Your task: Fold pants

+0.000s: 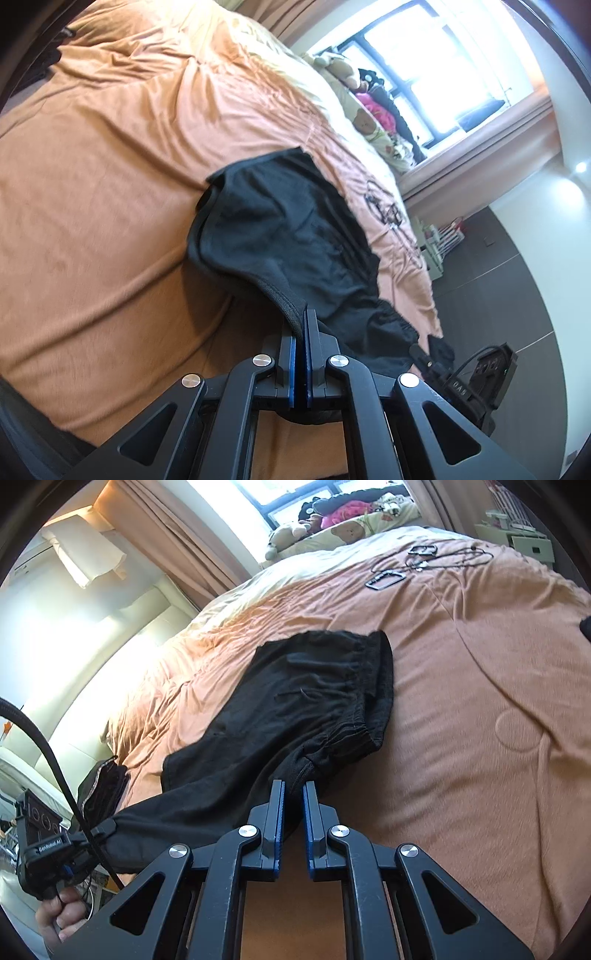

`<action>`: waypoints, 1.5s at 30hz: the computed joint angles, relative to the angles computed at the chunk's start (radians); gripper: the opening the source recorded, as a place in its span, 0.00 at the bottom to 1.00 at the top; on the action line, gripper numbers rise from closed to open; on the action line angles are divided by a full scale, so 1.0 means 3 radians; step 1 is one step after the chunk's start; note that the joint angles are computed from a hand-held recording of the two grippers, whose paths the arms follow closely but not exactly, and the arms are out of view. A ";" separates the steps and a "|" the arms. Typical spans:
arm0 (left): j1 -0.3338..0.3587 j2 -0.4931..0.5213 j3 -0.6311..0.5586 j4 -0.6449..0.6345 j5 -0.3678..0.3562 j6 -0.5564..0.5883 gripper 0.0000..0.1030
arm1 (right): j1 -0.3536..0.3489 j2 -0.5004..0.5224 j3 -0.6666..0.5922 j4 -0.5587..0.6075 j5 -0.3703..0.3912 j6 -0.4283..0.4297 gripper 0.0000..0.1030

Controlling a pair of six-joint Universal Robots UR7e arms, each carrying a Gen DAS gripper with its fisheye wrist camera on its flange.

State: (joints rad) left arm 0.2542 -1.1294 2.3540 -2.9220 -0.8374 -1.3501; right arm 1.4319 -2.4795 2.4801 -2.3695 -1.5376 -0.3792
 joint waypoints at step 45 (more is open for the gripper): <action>0.1686 0.1064 -0.2054 -0.0090 -0.0658 0.1922 0.03 | 0.0802 0.2622 -0.0844 -0.2023 -0.0999 0.0851 0.04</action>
State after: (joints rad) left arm 0.7601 -0.8101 1.7379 -2.9490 -1.0348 -0.7734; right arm 1.6726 -1.6930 2.2270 -2.9765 -1.8373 -0.1238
